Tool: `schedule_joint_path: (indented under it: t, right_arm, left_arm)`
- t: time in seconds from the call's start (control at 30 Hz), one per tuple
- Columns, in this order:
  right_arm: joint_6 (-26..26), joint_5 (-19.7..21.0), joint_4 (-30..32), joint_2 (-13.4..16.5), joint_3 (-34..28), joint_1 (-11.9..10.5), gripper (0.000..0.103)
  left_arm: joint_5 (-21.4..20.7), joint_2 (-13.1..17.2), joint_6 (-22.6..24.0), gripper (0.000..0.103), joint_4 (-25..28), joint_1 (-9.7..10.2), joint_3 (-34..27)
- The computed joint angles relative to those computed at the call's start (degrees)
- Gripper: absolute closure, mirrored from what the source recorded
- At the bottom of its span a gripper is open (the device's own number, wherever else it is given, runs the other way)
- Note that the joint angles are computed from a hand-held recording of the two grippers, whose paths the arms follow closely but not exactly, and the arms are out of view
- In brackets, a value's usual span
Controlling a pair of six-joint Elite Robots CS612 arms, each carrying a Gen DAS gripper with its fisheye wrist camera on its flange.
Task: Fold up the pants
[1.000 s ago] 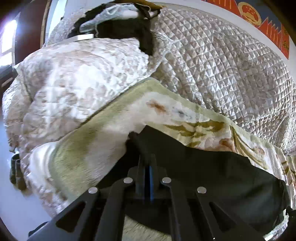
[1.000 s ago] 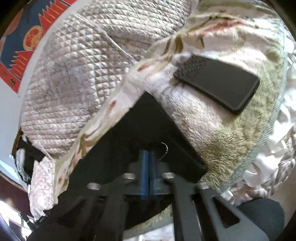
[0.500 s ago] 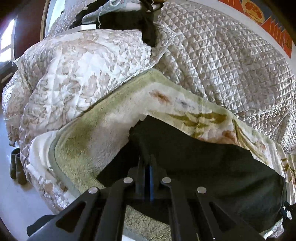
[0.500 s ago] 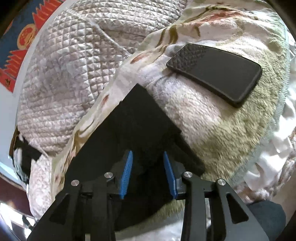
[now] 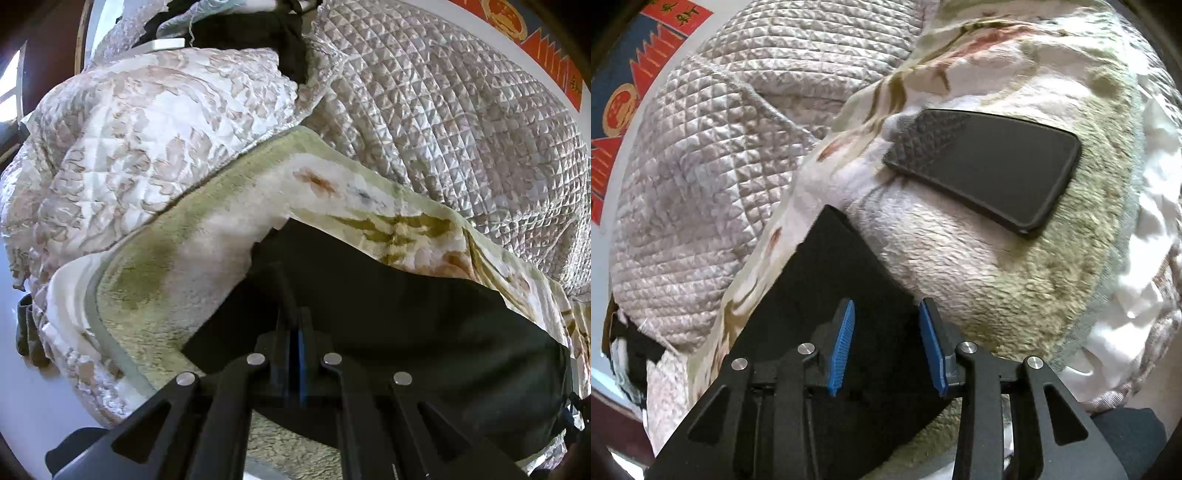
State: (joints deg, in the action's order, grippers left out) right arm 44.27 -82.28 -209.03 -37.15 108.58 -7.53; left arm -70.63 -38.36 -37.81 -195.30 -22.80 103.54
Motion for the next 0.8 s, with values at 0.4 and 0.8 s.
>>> schedule_joint_path:
  t: [0.4, 0.8]
  right_arm:
    - [-6.3, 1.0, 1.4, -1.7, -0.7, 0.7, 0.095]
    - [-3.4, 1.4, 4.5, -3.6, 4.1, 0.3, 0.095]
  left_arm:
    - [0.2, -0.9, -1.1, 0.099, -1.1, 0.31, 0.9]
    - [0.4, -1.6, -2.6, 0.099, 3.5, 0.57, 2.4]
